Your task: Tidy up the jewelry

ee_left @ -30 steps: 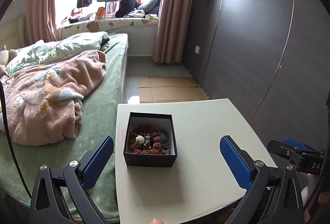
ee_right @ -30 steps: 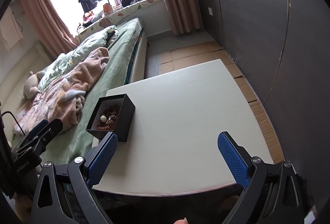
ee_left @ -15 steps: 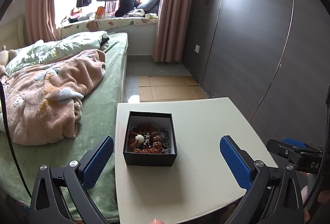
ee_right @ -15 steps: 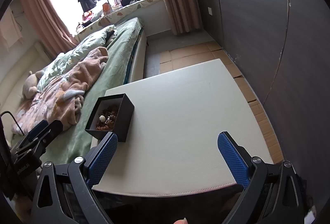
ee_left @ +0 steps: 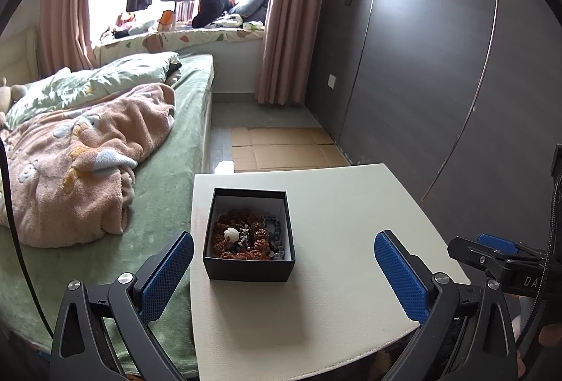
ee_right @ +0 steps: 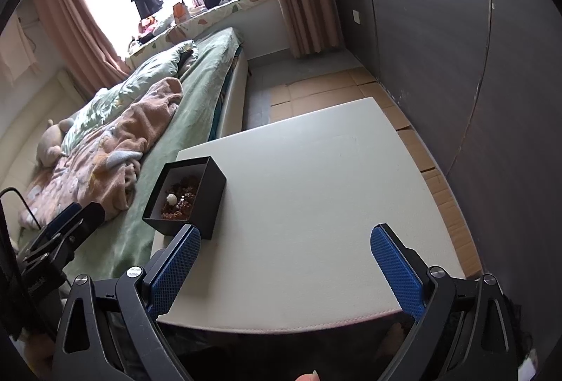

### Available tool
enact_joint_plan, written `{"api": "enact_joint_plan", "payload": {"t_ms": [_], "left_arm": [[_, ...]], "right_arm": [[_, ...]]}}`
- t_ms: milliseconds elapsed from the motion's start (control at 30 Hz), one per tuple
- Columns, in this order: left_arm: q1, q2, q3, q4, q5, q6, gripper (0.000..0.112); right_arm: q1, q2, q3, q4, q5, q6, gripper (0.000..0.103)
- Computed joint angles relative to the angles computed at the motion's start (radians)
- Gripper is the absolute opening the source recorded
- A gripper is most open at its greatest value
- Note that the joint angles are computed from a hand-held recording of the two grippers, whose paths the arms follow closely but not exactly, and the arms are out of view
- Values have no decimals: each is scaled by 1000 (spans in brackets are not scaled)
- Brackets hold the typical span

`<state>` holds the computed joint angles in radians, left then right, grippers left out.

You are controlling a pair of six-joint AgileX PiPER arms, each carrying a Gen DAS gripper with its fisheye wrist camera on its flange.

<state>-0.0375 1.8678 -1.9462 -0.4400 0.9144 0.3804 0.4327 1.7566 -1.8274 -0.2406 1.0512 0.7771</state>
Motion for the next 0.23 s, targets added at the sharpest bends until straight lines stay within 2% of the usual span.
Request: {"api": "enact_joint_plan", "payload": {"t_ms": [233], "left_arm": [[-4,-7,11,-1,-4,7,103]], "right_arm": [[-1,-6,10,-1,1,3,98]]}}
